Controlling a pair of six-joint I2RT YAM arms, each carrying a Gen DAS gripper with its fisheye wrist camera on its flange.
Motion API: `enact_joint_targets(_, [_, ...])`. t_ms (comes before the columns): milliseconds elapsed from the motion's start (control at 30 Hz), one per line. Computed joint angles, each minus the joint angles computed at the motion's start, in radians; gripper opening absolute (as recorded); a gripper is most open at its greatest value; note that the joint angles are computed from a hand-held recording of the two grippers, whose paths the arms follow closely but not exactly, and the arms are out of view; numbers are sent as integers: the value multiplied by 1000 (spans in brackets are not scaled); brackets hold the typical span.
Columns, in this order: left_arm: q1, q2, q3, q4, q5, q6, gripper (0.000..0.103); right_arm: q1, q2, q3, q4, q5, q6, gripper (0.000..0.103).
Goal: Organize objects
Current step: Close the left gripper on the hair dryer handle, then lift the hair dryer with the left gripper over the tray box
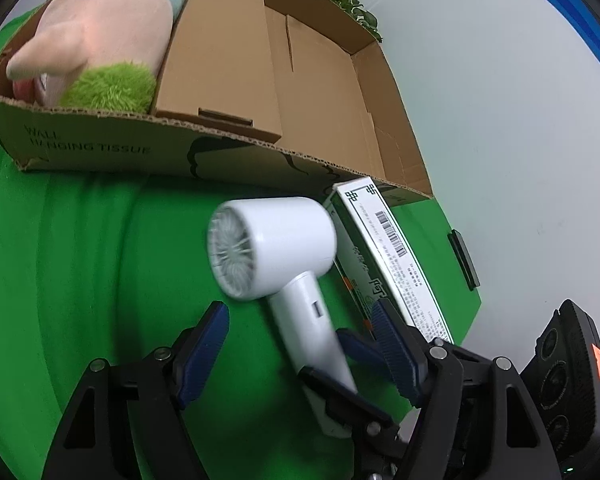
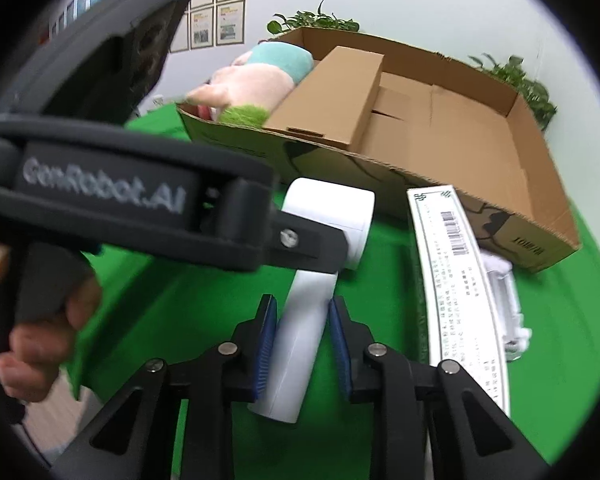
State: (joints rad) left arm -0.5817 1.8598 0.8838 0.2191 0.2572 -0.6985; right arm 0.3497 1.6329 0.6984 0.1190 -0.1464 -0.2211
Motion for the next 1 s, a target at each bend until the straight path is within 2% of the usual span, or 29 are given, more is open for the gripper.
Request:
enact_joint_targets(100, [0,9,-9,10,15,-14,68,8,-8,-12,10,-15,1,25])
enact_joint_targets(200, [4,35,-15,33,44,-40,55,34,-48,-57,15,-24,42,25])
enact_joint_targets(267, [1,33,-17,35,38,-48,54,43,-57,-67,16,-33,52,25])
enact_joint_targets(367, [1,28,-13,19,33,-53,51,78,-77,-93,28,8,65,26])
enact_joint_targets(467, [-6,20,4,-44,-19,-40,32,62,-49,-67,26,0,72,27])
enact_joint_targets(633, [-21,17,-6,-36,-38,-47,31,82,-18,-48,34,36,87,30])
enact_joint_targets(733, [-29,23,3,-46,-53,-42,31,70,15,-22,27,20,107,30])
enact_joint_targets(1000, [-65,-39,42,-114,-131,3,30,48,-60,-65,56,15,170,26])
